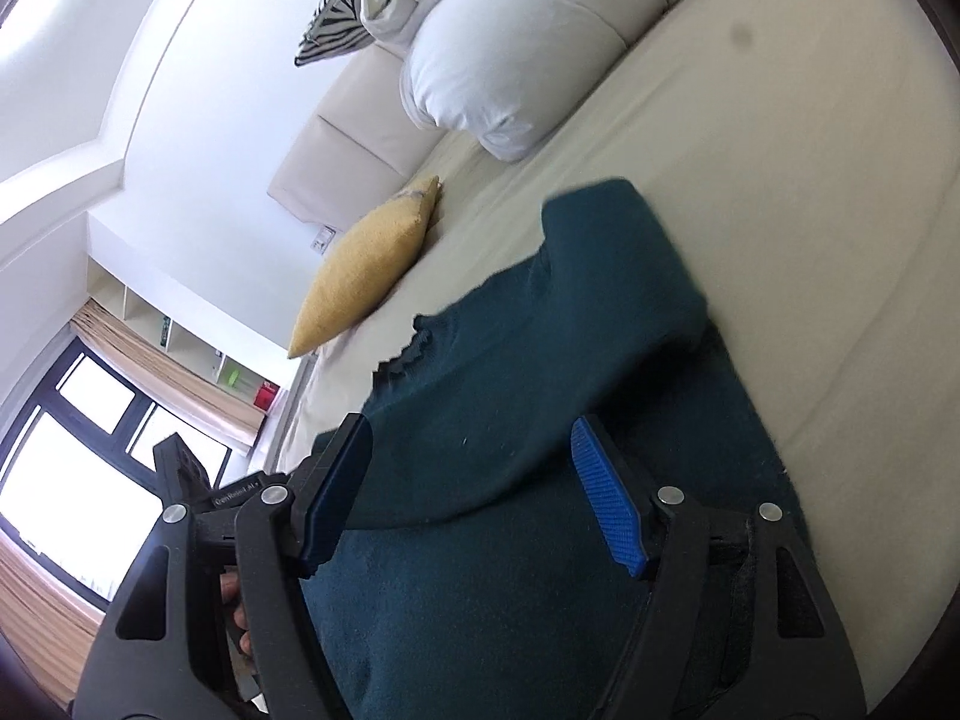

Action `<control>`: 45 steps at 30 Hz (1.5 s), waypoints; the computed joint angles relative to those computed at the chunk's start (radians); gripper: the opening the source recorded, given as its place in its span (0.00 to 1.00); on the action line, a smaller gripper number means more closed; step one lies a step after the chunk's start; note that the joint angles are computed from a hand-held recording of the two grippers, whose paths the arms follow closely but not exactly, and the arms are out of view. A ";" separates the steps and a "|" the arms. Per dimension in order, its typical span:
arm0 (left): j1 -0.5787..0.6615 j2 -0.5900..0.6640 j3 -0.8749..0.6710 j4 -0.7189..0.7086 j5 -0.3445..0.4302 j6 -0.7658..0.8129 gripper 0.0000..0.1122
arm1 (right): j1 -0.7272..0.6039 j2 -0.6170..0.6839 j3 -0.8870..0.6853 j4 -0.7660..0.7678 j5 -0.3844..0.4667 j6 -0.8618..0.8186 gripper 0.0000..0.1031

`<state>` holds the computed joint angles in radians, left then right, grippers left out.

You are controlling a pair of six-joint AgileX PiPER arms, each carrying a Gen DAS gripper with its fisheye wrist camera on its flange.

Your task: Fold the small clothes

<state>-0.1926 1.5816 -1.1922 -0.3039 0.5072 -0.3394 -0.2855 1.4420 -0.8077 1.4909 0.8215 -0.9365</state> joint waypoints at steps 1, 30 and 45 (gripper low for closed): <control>0.024 0.005 0.008 -0.045 0.007 0.046 0.07 | -0.019 0.000 -0.013 -0.006 0.013 0.026 0.66; 0.118 0.012 0.143 -0.348 -0.083 0.340 0.07 | -0.169 0.245 -0.192 -0.166 0.125 0.311 0.41; 0.142 0.021 0.172 -0.478 -0.083 0.499 0.07 | 0.111 0.563 -0.847 -0.915 0.032 0.717 0.22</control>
<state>-0.0503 1.6024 -1.0204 -0.7817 0.4247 0.1597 -0.1744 2.0052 -1.6545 0.5763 0.8538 -0.2195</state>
